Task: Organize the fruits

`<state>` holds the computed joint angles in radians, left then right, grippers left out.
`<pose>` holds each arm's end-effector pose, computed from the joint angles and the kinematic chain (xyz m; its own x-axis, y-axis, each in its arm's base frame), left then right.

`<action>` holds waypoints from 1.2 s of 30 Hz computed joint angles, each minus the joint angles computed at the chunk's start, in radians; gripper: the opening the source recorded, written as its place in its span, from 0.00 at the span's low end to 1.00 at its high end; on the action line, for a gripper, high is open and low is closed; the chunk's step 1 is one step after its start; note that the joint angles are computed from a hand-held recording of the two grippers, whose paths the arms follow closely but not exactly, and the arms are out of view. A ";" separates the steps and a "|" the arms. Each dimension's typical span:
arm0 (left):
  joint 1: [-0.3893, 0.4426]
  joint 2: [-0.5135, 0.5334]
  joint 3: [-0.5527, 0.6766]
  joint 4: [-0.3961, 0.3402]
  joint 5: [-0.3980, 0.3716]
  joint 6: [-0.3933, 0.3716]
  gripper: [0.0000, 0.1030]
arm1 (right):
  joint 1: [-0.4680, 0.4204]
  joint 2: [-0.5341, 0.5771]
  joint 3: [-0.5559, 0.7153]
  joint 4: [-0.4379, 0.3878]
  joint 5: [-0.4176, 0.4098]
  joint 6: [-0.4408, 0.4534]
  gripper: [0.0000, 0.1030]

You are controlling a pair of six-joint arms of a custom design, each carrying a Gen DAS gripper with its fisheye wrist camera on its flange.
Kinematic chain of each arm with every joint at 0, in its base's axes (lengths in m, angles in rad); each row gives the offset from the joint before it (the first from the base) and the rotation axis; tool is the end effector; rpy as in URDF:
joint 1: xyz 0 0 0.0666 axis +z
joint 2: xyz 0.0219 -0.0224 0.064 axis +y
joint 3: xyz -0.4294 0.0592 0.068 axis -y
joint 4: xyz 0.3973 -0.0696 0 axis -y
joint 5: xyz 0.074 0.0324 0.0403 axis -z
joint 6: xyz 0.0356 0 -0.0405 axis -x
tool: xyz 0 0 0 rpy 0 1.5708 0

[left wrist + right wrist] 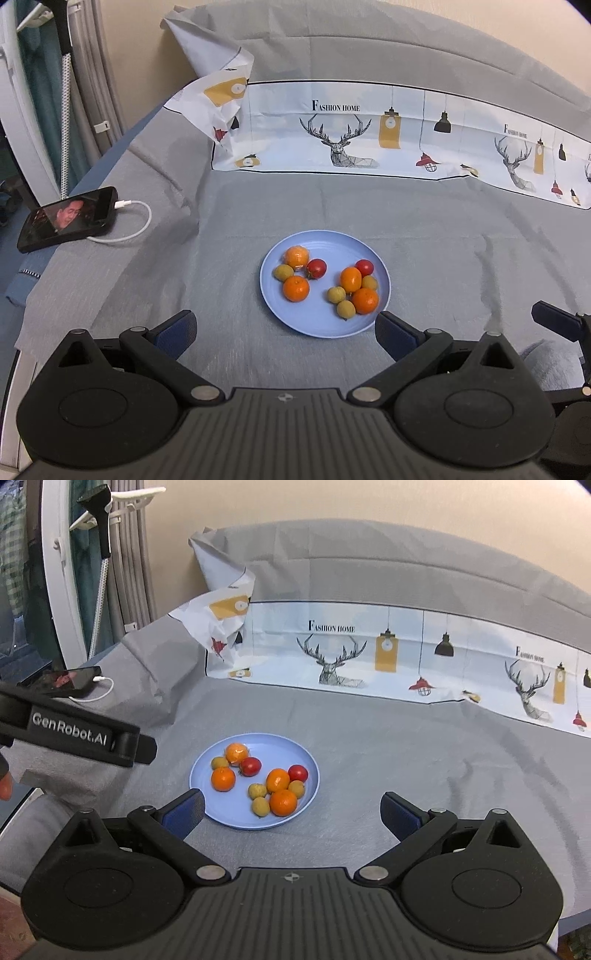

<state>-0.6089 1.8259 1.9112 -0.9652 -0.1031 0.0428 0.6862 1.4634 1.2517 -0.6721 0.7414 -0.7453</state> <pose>0.5445 -0.3757 0.4783 -0.6536 0.4039 -0.6400 0.4876 0.8715 0.0520 0.3987 0.2949 0.4037 -0.5318 0.2110 -0.8202 0.3058 0.9510 0.0464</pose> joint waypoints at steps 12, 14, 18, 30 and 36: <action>-0.012 -0.052 -0.079 0.056 -0.057 0.016 1.00 | 0.041 -0.010 -0.001 -0.020 0.068 -0.026 0.99; -0.010 -0.048 -0.073 0.046 -0.058 0.024 1.00 | 0.044 -0.008 0.001 -0.026 0.083 -0.033 0.99; -0.006 -0.047 -0.076 0.036 -0.056 0.028 1.00 | 0.050 -0.005 0.003 -0.036 0.100 -0.053 0.99; -0.008 -0.044 -0.082 0.031 -0.083 0.015 1.00 | 0.055 0.002 0.004 -0.049 0.114 -0.080 0.99; -0.010 -0.042 -0.084 0.024 -0.093 0.013 1.00 | 0.054 0.004 -0.001 -0.042 0.106 -0.078 0.99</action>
